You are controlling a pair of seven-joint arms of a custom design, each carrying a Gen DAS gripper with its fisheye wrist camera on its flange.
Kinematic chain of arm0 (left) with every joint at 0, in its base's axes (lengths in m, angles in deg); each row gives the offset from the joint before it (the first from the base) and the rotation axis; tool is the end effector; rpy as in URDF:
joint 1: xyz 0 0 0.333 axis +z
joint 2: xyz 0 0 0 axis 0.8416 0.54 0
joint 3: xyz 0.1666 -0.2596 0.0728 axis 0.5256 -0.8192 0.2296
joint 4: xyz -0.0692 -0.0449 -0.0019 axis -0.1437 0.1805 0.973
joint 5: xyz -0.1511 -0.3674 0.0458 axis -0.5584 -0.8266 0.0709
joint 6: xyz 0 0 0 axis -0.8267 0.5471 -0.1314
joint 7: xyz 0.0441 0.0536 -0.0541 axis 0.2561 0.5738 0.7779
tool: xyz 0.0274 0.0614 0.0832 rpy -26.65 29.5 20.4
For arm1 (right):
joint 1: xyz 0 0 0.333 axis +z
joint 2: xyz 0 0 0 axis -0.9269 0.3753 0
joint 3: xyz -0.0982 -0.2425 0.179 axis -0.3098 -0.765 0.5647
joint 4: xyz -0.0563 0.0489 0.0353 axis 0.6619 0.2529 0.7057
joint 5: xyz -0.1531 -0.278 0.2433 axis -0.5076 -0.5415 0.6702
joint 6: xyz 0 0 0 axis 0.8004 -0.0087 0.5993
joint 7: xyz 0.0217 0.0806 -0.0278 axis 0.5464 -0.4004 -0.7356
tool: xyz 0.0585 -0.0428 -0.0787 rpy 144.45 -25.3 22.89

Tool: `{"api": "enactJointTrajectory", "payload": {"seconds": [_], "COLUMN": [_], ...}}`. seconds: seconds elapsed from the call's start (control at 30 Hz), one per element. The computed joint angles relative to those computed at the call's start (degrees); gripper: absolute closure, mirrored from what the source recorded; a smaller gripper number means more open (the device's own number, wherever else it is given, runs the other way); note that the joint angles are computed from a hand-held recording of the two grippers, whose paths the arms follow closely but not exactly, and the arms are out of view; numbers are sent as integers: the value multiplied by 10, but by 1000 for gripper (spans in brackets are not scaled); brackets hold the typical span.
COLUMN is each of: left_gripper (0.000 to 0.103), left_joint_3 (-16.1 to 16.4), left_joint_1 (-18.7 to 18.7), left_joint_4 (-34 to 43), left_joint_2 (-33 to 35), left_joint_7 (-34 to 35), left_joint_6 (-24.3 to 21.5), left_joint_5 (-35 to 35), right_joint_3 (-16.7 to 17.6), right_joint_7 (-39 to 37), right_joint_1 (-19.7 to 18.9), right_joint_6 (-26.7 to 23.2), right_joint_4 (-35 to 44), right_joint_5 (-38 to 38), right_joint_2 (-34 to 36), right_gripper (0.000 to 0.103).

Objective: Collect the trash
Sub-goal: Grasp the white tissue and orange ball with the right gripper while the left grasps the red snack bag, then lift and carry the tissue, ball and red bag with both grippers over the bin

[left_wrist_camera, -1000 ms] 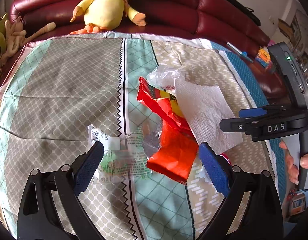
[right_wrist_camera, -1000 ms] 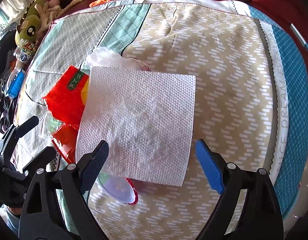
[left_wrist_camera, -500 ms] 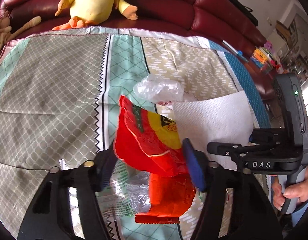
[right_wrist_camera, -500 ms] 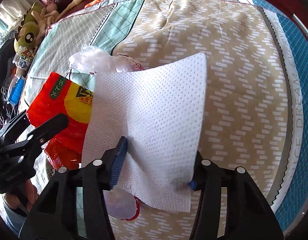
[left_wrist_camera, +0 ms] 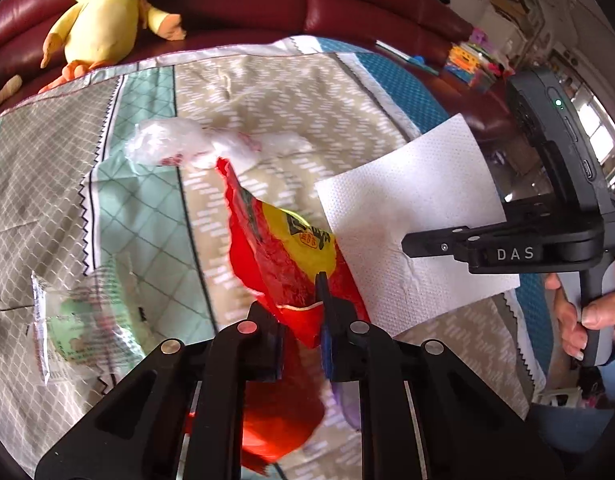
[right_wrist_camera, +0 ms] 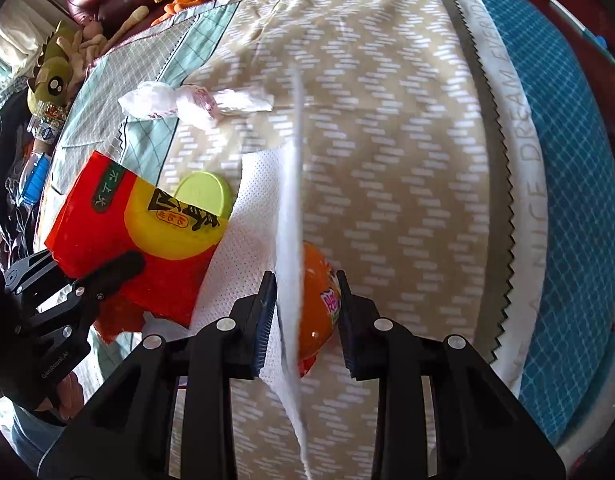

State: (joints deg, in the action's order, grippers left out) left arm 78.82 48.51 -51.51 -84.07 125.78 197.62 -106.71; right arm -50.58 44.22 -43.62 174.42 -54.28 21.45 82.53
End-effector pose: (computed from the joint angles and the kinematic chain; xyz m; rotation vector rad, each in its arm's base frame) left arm 0.5369 -0.1840 0.5503 -1.7573 2.2837 -0.8877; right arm 0.6292 0.3767 0.5253 -2.1206 1.8164 0.0118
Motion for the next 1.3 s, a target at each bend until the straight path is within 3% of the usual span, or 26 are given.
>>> {"api": "enactJointTrajectory", "payload": {"seconds": [0.23,0.3,0.4,0.47,0.53,0.6,0.67,0.83,1.3], "left_gripper": [90,90,89,82,75,76,93,97,97], "left_joint_3": [-21,-28,-38,-42,-45,-49,-58,-62,-77], "left_joint_1": [-29,-36,-47,-53,-60,-68,-73,-83,-120], "left_joint_4": [-7,-4,5,12,18,23,29,51,133], "left_joint_2": [-11,-9,3,15,25,33,36,29,58], "left_joint_7": [-5,-13,-37,-55,-67,-77,-121,-177,-178], "left_joint_6": [-11,-16,-24,-24,-23,-17,-13,-2,-3], "left_joint_5": [5,16,33,40,38,41,95,143,157], "right_joint_3": [-8,-10,-13,-17,-21,-25,-30,-48,-95], "right_joint_7": [4,-2,-9,-9,-6,0,9,15,20], "right_joint_1": [-34,-41,-46,-48,-49,-51,-54,-67,-101], "right_joint_6": [63,81,112,126,135,146,156,182,224], "right_joint_4": [-191,-243,-312,-349,-377,-400,-422,-469,-589], "right_joint_5": [24,27,36,32,29,22,14,20,28], "right_joint_2": [-131,-169,-222,-254,-279,-300,-322,-376,-494], "right_gripper": [74,83,84,84,84,84,84,85,85]}}
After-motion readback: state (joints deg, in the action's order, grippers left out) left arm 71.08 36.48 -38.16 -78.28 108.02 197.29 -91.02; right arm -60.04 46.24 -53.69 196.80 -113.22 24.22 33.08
